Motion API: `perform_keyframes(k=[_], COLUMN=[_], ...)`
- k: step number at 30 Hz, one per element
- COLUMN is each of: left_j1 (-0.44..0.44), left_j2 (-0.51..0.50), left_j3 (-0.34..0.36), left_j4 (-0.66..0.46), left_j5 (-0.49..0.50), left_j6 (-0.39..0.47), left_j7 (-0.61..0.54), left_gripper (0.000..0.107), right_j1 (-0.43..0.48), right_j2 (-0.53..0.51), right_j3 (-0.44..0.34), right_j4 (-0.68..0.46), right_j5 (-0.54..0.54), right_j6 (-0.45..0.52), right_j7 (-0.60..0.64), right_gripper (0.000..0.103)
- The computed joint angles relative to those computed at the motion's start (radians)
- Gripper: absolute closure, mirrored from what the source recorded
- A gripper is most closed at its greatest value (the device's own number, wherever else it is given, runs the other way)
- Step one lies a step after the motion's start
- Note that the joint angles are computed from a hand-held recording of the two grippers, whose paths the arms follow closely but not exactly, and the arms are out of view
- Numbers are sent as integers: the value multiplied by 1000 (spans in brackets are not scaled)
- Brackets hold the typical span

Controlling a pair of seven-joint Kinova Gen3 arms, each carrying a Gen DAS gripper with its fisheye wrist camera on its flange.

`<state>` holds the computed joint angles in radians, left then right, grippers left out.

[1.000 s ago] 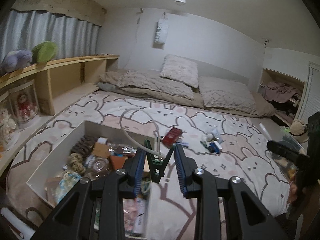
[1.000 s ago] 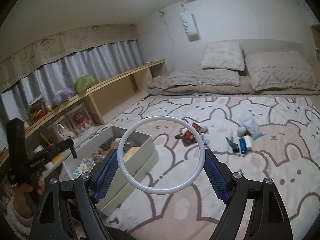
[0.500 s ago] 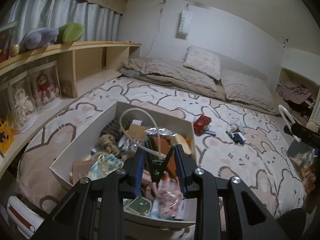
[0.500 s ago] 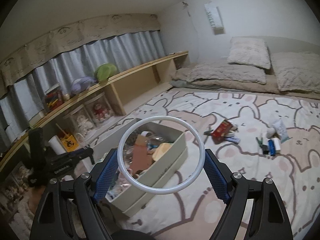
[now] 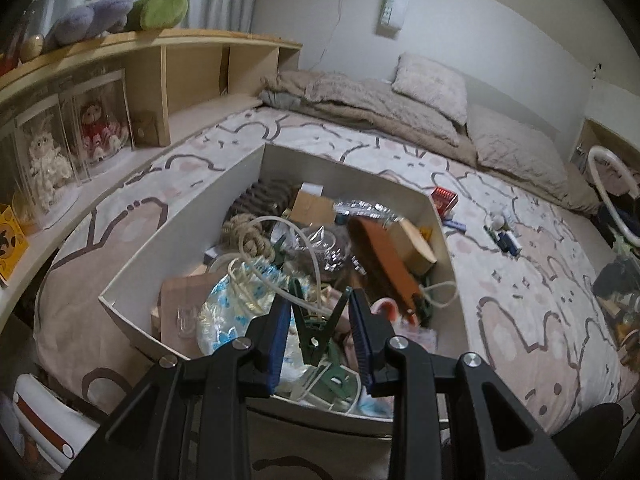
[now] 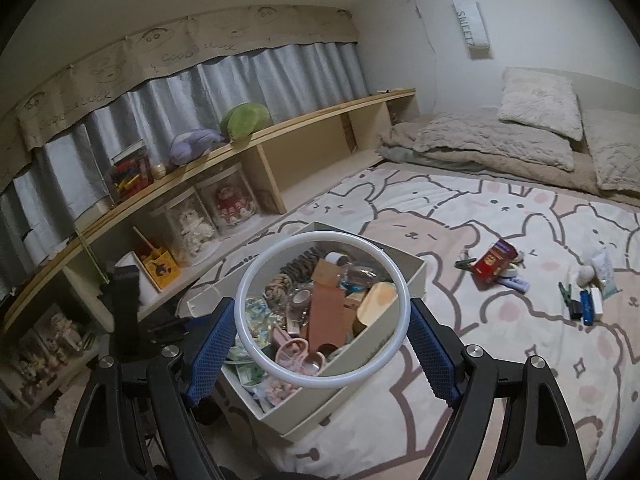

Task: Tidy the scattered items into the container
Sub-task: 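Lower the clothespin and cable into the white box and open the left tool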

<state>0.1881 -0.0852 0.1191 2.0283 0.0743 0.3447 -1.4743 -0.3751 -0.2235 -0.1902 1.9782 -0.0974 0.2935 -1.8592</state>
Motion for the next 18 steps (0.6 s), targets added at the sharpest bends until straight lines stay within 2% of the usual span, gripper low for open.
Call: perform_keyframes(k=[4, 10, 14, 18], left_j1=[2, -3, -4, -10], left_j2=[27, 86, 96, 85], left_j3=[-14, -3, -5, -9], left_j4=[-26, -82, -76, -37], left_j5=[23, -17, -7, 24], left_j6=[30, 89, 78, 24], left_j7=[-49, -61, -81, -107], left_gripper=[78, 78, 78, 78], right_j1=[-28, -42, -51, -45], right_j2=[24, 54, 76, 107], right_j3=[23, 35, 48, 46], right_j4=[-19, -42, -56, -76], right_j5=[-23, -50, -79, -94], right_j6=[5, 13, 15, 18], right_j7=[29, 62, 89, 104], right_gripper=[19, 19, 19, 19])
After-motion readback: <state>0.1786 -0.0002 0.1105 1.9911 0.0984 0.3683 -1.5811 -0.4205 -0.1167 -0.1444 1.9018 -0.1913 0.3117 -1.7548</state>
